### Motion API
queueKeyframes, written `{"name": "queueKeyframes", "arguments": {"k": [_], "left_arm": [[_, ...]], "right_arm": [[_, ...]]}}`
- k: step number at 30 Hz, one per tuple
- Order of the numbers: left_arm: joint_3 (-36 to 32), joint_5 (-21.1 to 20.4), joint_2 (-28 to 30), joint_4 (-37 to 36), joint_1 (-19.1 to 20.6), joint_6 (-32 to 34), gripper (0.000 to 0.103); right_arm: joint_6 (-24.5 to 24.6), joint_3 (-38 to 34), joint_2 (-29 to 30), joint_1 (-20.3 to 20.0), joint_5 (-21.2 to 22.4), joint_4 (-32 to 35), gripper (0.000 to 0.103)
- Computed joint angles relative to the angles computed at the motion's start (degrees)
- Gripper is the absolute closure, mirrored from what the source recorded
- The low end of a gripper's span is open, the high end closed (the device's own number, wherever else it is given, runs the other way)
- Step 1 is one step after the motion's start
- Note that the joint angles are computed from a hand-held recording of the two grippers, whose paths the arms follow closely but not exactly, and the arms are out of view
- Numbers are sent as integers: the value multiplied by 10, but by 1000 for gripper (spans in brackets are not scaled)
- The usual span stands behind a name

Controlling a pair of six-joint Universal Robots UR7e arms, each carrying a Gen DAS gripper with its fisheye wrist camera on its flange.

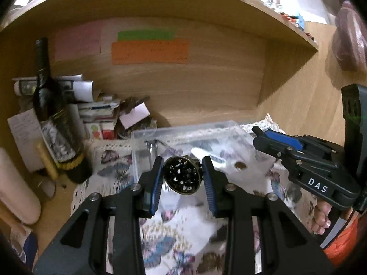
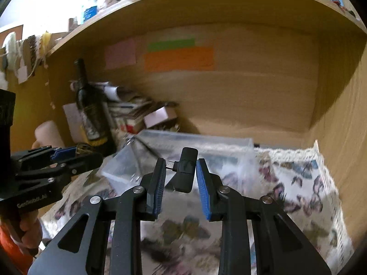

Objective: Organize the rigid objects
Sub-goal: 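Release grinder into clear box with left tool while right tool releases its item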

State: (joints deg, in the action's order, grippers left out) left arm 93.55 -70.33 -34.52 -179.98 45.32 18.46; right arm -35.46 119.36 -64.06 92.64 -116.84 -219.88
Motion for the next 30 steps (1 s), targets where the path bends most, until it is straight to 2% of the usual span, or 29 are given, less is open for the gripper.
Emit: {"name": "queueKeyframes", "arguments": {"k": [4, 9, 17, 23, 25, 28, 30], "left_arm": [[-53, -5, 28, 45, 6, -10, 70], [-111, 8, 69, 97, 14, -18, 70], [-160, 16, 109, 174, 27, -26, 70], [-163, 24, 115, 169, 26, -22, 69], [-162, 25, 112, 171, 25, -25, 64], [-154, 19, 105, 170, 25, -28, 58], [-145, 15, 98, 163, 24, -26, 54]], "right_arm": [[6, -27, -2, -13, 7, 44, 78], [19, -57, 11, -32, 15, 93, 78], [64, -91, 24, -59, 10, 198, 78], [57, -97, 35, -58, -7, 202, 78], [58, -97, 35, -57, -10, 203, 76], [59, -92, 29, -57, -4, 195, 63], [55, -81, 20, -53, 0, 181, 60]]}}
